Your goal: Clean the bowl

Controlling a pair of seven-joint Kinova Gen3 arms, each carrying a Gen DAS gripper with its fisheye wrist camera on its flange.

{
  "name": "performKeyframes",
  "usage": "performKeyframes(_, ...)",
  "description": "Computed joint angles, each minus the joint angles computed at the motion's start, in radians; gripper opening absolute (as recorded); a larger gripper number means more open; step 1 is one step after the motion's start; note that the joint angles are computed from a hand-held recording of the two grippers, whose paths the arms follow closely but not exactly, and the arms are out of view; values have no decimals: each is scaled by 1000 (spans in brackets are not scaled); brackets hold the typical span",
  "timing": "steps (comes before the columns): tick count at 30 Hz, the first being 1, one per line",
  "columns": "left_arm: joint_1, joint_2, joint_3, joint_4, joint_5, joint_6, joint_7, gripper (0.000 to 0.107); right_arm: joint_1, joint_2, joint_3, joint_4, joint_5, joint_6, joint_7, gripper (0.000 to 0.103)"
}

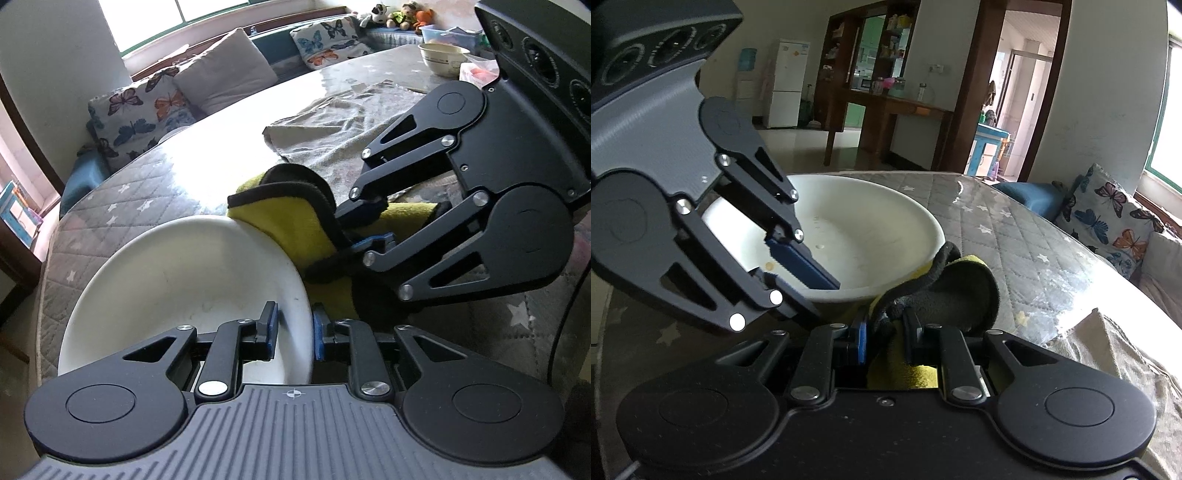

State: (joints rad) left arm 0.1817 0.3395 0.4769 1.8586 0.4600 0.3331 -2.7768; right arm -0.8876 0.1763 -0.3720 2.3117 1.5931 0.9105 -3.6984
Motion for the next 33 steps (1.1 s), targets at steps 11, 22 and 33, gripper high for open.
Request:
performKeyframes(11, -29, -5, 20, 20, 31, 3, -53, 18, -19, 2, -2, -16, -25, 9, 14, 20)
performKeyframes(22, -34, -4, 13, 19, 64, 19, -97, 18, -11, 19, 11, -31, -25, 10, 42, 20)
performKeyframes(33, -41, -10, 5, 29, 91, 33, -144, 18, 8, 34, 21, -31, -2, 3, 47, 20)
